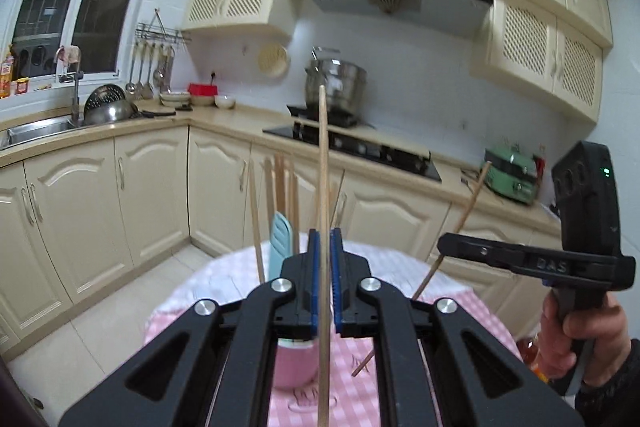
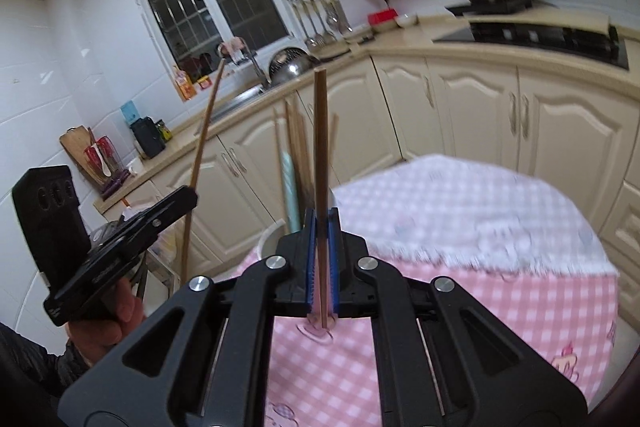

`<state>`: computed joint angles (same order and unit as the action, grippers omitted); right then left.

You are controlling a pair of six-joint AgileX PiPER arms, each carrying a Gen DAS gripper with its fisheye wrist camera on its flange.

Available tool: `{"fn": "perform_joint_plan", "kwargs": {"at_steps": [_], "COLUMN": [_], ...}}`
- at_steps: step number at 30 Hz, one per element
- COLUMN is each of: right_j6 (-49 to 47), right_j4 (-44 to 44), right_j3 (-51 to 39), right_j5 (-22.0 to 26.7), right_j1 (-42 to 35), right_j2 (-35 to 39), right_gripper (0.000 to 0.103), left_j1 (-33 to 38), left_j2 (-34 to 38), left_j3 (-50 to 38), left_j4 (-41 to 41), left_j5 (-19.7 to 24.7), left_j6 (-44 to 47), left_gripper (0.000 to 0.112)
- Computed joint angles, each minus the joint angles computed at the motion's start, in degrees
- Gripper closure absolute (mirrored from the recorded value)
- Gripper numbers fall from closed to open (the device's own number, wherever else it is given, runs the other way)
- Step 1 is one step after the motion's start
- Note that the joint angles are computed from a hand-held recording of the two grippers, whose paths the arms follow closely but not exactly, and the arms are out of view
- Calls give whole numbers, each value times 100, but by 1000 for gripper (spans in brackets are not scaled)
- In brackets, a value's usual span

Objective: Organize utensils
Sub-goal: 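Lift the last chopsticks over the pink cup and drop them in with both tools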

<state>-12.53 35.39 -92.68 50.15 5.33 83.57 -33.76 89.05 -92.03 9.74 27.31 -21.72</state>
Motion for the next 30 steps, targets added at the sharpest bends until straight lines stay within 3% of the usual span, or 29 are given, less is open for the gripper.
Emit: {"fn": "perform_joint_plan", "kwargs": {"at_steps": [9, 17, 30], "right_j6": [445, 845, 1077], "right_j4": [-490, -973, -1240], "right_j3": [-1769, -3338, -3821], "right_j5": [330, 901, 1334], "right_j1": [437, 640, 769], "right_j2": [610, 1410, 2025], "right_gripper": [97, 97, 97], "left_j1": [242, 243, 382], "left_j2": [361, 992, 1581], "left_j3": [-664, -1258, -1069], "left_j4": [142, 1353, 1946], "left_j5": [-828, -1311, -1720], "left_j6": [-220, -1396, -2208], "left_gripper": [108, 107, 107]}}
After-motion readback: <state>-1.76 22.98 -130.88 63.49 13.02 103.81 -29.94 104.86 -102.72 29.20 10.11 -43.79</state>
